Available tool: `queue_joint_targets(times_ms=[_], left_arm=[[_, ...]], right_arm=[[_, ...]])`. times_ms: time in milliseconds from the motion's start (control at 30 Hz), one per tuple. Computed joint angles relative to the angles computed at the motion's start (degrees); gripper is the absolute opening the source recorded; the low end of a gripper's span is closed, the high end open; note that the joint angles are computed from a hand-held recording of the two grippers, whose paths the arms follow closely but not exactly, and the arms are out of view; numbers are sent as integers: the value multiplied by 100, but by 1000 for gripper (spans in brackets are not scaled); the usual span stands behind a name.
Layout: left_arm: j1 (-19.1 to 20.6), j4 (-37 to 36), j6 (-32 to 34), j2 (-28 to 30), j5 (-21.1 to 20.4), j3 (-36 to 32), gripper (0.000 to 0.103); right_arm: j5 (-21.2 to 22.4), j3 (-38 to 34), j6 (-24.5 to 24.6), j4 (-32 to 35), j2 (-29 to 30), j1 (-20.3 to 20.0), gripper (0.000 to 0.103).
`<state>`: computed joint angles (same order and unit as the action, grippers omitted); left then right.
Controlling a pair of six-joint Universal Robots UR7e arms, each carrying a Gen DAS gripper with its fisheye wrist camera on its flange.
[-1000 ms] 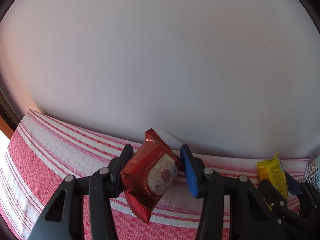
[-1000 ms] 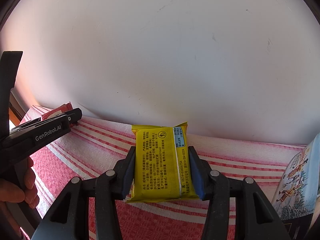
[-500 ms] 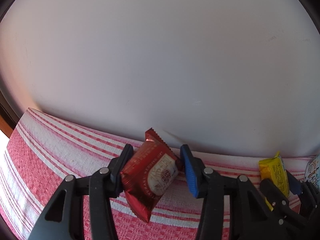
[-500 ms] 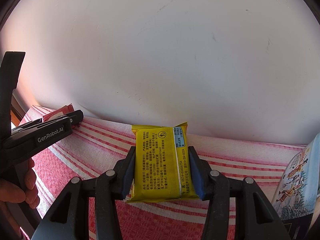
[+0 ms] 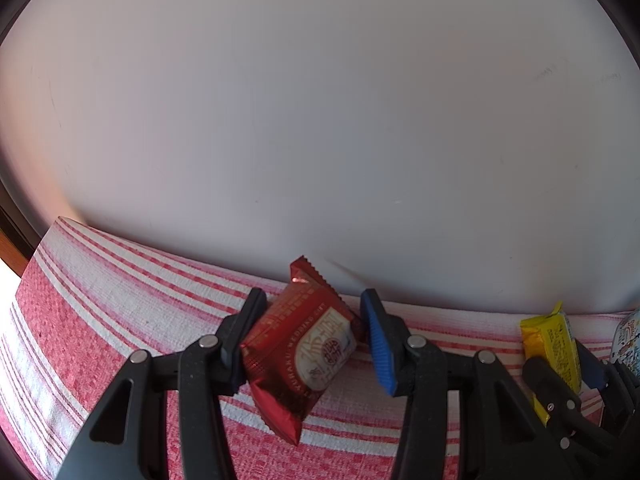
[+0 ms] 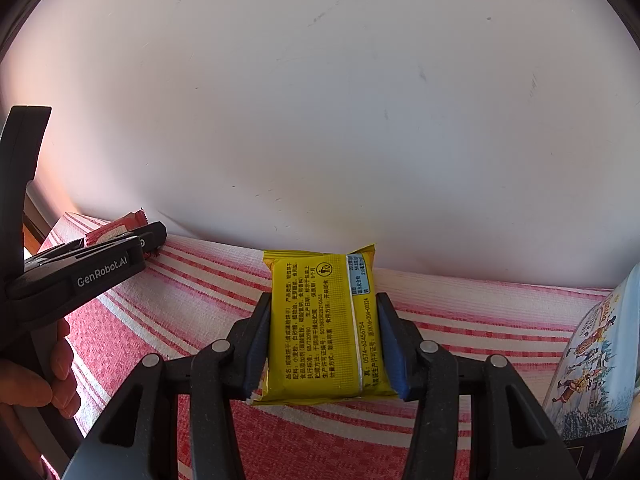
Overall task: Organize objects
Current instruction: 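Lift both held packets up off the table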
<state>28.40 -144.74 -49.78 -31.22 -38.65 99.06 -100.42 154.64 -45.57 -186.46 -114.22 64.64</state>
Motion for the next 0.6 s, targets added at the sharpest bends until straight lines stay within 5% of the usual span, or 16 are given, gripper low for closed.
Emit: queue_joint_targets(times_ms=[333,600], left_arm=[[104,90,152,-88,295,-138,46],[-146,419,278,-238,1117,59,46]], right_arm=[[131,94,333,-125,-155,-12,51],[483,501,361,-982,-369,73,51]])
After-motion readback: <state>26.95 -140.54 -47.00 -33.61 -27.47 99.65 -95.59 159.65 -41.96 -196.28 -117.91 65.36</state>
